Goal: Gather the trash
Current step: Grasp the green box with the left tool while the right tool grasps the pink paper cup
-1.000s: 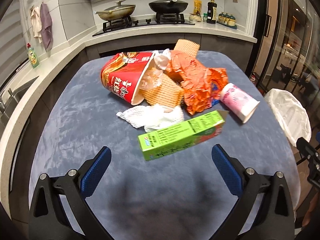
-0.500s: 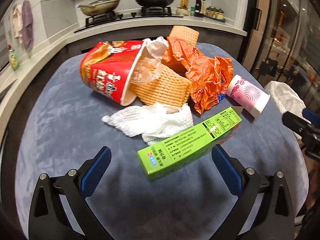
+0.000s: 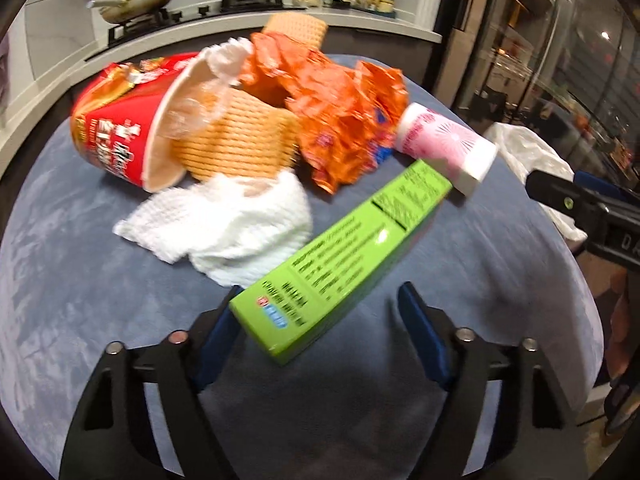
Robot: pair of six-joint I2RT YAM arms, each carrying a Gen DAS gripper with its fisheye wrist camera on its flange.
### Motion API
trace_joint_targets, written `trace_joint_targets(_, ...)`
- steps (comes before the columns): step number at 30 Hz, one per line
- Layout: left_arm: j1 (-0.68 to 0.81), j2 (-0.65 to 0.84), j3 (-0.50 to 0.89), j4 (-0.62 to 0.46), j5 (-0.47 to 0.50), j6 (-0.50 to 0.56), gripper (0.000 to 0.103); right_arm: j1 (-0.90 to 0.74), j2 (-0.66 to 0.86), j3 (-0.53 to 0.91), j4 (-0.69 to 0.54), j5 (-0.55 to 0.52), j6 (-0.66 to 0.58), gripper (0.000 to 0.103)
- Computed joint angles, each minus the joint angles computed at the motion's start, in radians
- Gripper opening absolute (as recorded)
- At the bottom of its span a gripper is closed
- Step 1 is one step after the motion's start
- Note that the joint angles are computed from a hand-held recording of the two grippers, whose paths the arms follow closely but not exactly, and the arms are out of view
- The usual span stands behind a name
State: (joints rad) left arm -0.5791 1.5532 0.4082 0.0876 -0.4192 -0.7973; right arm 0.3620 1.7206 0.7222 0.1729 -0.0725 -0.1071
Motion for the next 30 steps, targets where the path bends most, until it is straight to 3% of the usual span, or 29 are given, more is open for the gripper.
trace_joint_targets(5,-0.057,0.021,0.022,0.008,0.016,-0.019,0.056,-0.02,0.004,-0.003,0.002,0.004,-0.012,0.096)
trace_joint_targets(12,-0.085,0.049,0.082,-0.065,-0.065,-0.046,0.059,-0.039,0.031,0.005,0.007,-0.015,-0.016,0.096)
trace_joint_targets(18,-0.038,0.069,0.08,-0.011,-0.017,-0.008,0.058,-0.022,0.066,0.028,0.009,-0.025,-0.01,0.096)
trace_joint_targets(20,-0.044,0.074,0.079,0.012,0.002,-0.005,0.054,-0.015,0.078,0.039,0.014,-0.028,-0.006,0.096)
trace_joint_targets(21,-0.043,0.083,0.085,0.019,0.01,0.001,0.045,-0.013,0.085,0.043,0.016,-0.032,-0.004,0.096)
trace_joint_targets(24,-0.038,0.088,0.089,0.027,0.037,0.006,0.032,-0.007,0.106,0.069,0.012,-0.052,0.004,0.087)
trace_joint_targets(30,-0.052,0.012,0.066,-0.025,0.006,-0.041,0.028,0.002,0.147,0.12,-0.006,-0.09,0.015,0.065)
